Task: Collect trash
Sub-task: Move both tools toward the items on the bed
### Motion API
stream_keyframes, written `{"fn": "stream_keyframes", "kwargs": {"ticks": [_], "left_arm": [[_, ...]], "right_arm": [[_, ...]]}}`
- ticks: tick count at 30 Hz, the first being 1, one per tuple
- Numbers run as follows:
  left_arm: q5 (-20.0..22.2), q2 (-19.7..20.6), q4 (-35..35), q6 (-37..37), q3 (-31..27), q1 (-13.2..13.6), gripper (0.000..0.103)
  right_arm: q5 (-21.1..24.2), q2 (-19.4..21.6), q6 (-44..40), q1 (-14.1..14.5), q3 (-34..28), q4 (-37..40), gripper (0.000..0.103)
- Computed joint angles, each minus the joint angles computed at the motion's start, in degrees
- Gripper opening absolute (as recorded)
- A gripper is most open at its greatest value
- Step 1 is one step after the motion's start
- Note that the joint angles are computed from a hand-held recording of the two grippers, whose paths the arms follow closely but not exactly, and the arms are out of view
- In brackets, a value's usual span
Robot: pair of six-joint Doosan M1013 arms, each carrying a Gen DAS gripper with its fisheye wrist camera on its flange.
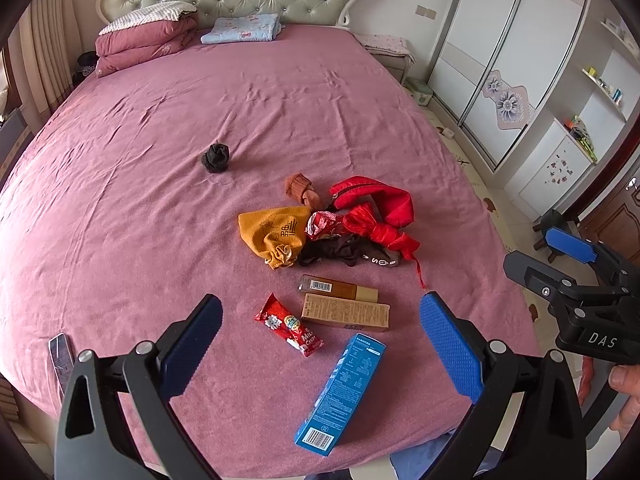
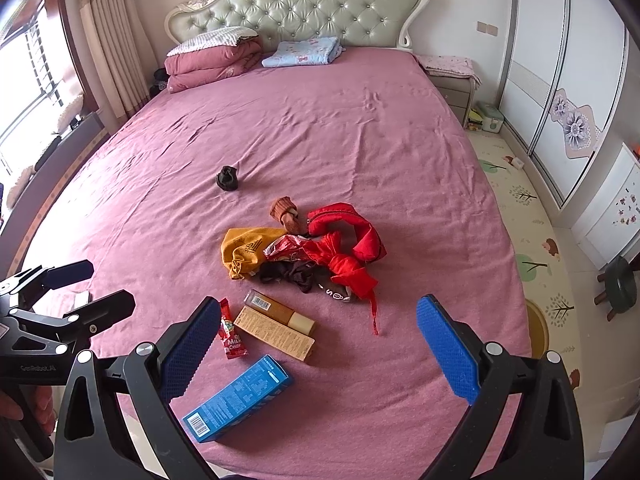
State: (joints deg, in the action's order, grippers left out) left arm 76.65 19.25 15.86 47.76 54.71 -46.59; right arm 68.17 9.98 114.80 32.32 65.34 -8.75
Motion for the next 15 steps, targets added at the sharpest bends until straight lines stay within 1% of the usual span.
{"fn": "stream_keyframes", "kwargs": {"ticks": [15], "left_arm": [[0.08,-0.16,-0.24,0.01,0.58,-0.24,0.099]], "right_arm": [[-0.57,-0.53,-0.09,-0.13,1.23,1.47,0.094]]}}
